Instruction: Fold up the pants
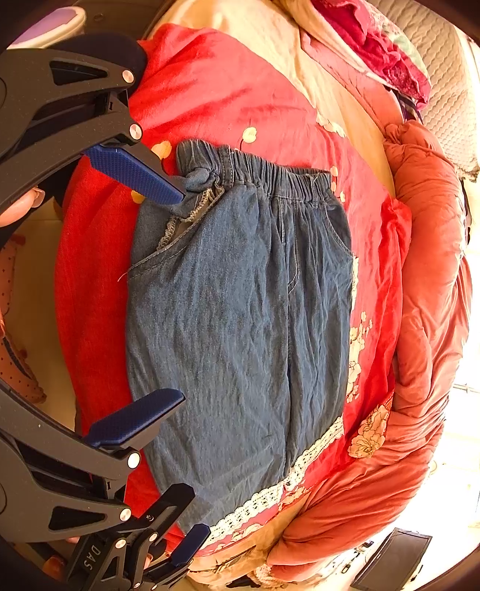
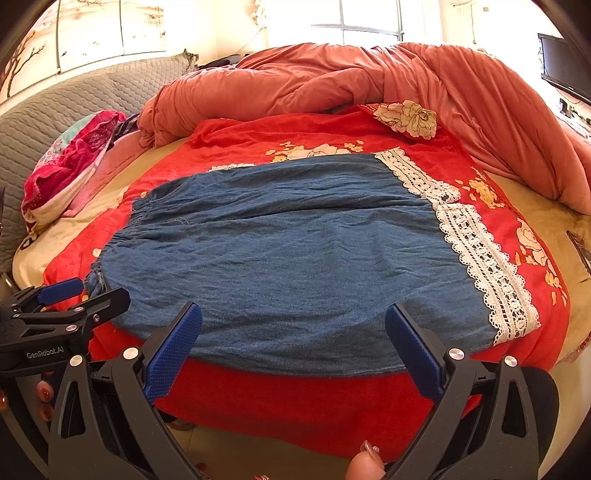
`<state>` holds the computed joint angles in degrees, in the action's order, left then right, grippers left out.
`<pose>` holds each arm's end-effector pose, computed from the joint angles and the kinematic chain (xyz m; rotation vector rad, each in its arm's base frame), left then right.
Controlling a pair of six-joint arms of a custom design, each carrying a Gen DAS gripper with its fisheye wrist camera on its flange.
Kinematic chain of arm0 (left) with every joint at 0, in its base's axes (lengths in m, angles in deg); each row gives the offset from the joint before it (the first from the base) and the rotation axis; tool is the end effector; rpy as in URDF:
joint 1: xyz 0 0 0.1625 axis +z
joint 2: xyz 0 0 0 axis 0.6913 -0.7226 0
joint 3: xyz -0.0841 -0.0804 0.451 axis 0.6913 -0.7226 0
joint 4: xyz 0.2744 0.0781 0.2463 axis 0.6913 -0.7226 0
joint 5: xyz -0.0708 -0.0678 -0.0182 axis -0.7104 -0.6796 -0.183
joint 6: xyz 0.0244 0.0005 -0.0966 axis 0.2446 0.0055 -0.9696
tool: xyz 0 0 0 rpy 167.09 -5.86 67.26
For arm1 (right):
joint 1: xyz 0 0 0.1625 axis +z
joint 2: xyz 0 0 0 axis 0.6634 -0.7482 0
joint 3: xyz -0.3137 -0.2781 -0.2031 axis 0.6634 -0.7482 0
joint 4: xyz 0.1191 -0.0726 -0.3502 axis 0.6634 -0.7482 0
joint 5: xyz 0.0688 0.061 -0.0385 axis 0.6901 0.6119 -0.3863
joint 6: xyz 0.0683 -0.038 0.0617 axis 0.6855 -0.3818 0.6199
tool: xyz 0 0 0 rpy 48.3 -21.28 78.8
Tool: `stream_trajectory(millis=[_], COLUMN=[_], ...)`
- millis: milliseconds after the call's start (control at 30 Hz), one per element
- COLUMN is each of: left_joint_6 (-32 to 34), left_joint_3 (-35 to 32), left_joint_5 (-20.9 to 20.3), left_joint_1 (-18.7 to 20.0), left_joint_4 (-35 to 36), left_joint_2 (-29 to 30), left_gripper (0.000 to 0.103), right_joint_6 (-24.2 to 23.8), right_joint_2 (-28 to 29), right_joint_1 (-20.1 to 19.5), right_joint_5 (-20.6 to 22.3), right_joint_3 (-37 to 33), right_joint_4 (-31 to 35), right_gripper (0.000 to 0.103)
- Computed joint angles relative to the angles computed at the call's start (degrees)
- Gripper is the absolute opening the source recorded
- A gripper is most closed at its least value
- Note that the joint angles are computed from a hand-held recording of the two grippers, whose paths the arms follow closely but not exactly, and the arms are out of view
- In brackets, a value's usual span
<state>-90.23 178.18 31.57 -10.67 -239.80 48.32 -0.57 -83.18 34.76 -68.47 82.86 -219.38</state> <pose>-0.3210 -0.4461 -0.0472 0.7003 2.4477 -0.6655 0.0147 -0.3547 0.2495 0.1385 -2.1937 1.0533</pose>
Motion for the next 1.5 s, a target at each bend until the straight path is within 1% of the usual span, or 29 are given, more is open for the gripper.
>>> stream_trajectory(millis=[200, 300, 433, 533, 600, 700, 767, 800, 833, 867, 933, 1000, 1067, 1100, 1200, 1233, 1267, 1300, 1333, 1367, 1433, 1467, 1500], left_joint_6=[0.50, 1.32, 2.77, 3.50, 4.18, 5.02, 5.70, 5.74, 6.27, 6.61, 8.46, 9.72, 12.64, 13.16, 15.59, 15.55, 15.51, 15.37, 14.82, 15.03, 17.17, 18.39, 19.73], left_joint_3=[-0.84, -1.50, -3.01, -4.35, -5.49, -8.06, -10.25, -11.92, -13.32, -14.50, -17.69, -21.18, -25.16, -26.38, -31.15, -32.00, -32.92, -34.18, -34.76, -35.22, -35.61, -35.73, -35.55], left_joint_5=[-0.32, -0.53, -0.44, 0.55, 1.47, 2.61, 3.17, 3.79, 3.77, 3.63, 4.26, 5.02, 5.40, 5.64, 2.59, 2.55, 1.74, -0.22, -1.00, -1.92, -1.84, -1.98, -2.38], left_joint_1=[0.29, 0.84, 2.28, 3.93, 5.20, 7.59, 9.40, 10.47, 11.43, 12.20, 13.89, 15.37, 16.88, 17.34, 19.63, 20.01, 20.54, 21.43, 21.86, 22.32, 22.53, 22.57, 22.58], left_joint_4=[0.32, 0.07, 0.55, 0.91, 1.50, 3.97, 6.03, 7.92, 8.84, 9.93, 11.89, 15.71, 19.09, 20.23, 23.96, 24.55, 25.12, 26.24, 26.63, 26.08, 23.98, 23.02, 21.55], left_joint_2=[0.39, 0.50, 0.30, -0.21, -0.59, -1.29, -1.64, -1.73, -1.73, -1.78, -1.26, -0.55, 0.65, 1.07, 2.36, 2.68, 2.99, 3.24, 3.42, 3.64, 4.36, 4.75, 5.04], left_gripper=[0.094, 0.094, 0.094, 0.094, 0.094, 0.094, 0.094, 0.094, 0.094, 0.094, 0.094, 0.094, 0.094, 0.094, 0.094, 0.094, 0.094, 0.094, 0.094, 0.093, 0.084, 0.075, 0.062], right_joint_6=[-0.09, -0.28, -1.16, -2.27, -3.07, -4.24, -4.66, -5.21, -6.71, -8.13, -9.41, -9.39, -9.45, -9.95, -11.42, -11.50, -11.63, -11.50, -11.48, -11.57, -12.21, -13.19, -14.11], right_joint_2=[-0.03, -0.41, -2.25, -3.18, -3.76, -5.53, -6.40, -6.07, -5.36, -4.99, -4.11, -3.56, -3.08, -2.39, -0.17, 0.47, 1.08, 1.60, 2.28, 2.73, 3.84, 4.77, 5.70], right_joint_1=[-0.11, -0.04, 0.31, 1.29, 1.92, 2.65, 2.91, 3.37, 4.09, 4.38, 5.07, 5.14, 5.04, 5.16, 5.45, 5.53, 5.44, 5.41, 5.47, 5.42, 5.58, 5.86, 6.09], right_joint_5=[0.12, 0.25, 0.96, 1.23, 1.46, 2.08, 3.52, 3.22, 2.64, 2.94, 2.06, 2.38, 2.41, 1.79, 0.12, -0.44, -0.29, -0.27, -0.65, -0.38, -0.32, -0.89, -1.49], right_joint_3=[-0.44, -1.09, -3.26, -5.89, -8.23, -12.53, -15.51, -16.82, -18.71, -20.12, -23.05, -27.15, -30.33, -32.74, -37.88, -39.01, -41.10, -42.76, -44.58, -45.97, -48.45, -50.12, -51.67], right_joint_4=[0.70, 2.11, 7.34, 11.32, 14.70, 23.99, 30.27, 31.36, 32.27, 33.38, 35.65, 40.71, 45.00, 47.76, 52.27, 53.09, 55.94, 57.93, 59.69, 61.31, 63.42, 64.62, 65.65], right_gripper=[0.099, 0.099, 0.099, 0.099, 0.099, 0.099, 0.099, 0.099, 0.099, 0.099, 0.099, 0.099, 0.099, 0.099, 0.099, 0.099, 0.099, 0.099, 0.099, 0.099, 0.099, 0.099, 0.099])
